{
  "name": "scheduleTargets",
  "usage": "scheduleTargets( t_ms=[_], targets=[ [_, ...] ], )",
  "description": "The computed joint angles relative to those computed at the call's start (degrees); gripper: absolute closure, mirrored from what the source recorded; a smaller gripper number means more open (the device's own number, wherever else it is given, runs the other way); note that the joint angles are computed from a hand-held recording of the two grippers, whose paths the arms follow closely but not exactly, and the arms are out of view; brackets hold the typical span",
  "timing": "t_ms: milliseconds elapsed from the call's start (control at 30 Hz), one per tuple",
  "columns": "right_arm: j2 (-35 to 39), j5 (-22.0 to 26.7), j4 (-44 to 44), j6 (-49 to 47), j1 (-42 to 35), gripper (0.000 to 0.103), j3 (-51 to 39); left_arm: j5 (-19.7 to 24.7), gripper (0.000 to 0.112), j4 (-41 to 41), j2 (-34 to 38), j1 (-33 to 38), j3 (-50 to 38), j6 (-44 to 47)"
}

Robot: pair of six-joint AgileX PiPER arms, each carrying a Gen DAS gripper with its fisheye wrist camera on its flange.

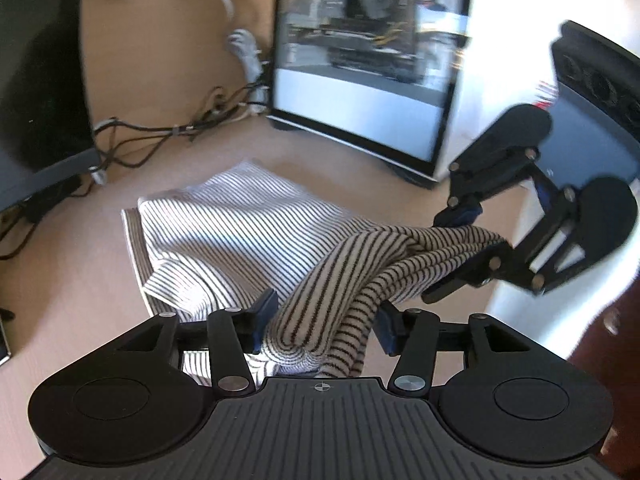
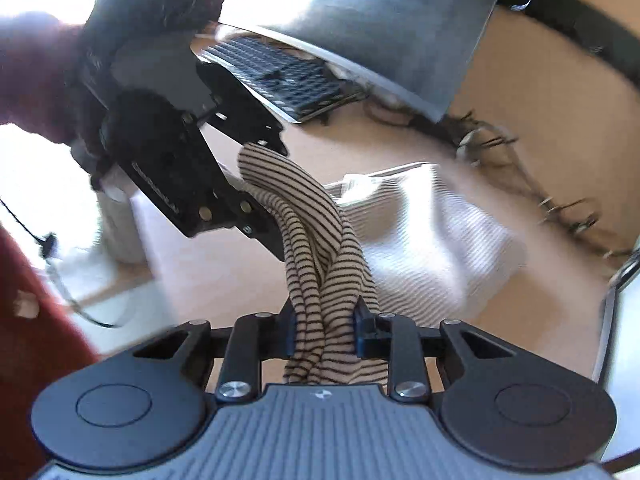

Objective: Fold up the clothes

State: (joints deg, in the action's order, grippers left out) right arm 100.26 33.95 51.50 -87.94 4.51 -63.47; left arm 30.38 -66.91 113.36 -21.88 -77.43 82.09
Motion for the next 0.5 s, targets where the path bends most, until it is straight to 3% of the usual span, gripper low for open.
scheduleTargets(
  t_ms=[200,300,400,500],
  targets=[
    [-2.0,17.9,-3.7,9.8,-6.1,0.078,-5.1,9.3,0.053,-3.4,-0.6,2.7,-0.4,5.0],
    [1.5,21.1,0.0,12.9,-9.8,0.078,-10.6,10.2,0.053,-4.0,2.8,3.3,-7.2,3.6],
    [6.3,14.8,3.0,16.3,-10.0,0.076,-15.1,7.5,0.048,1.5,8.5,2.7,-17.9,-3.7],
    [10.6,3.5,2.9,22.8,-7.2,0.075,-16.9,7.3,0.043,7.4,13.5,4.3,-27.5,-15.3]
  ],
)
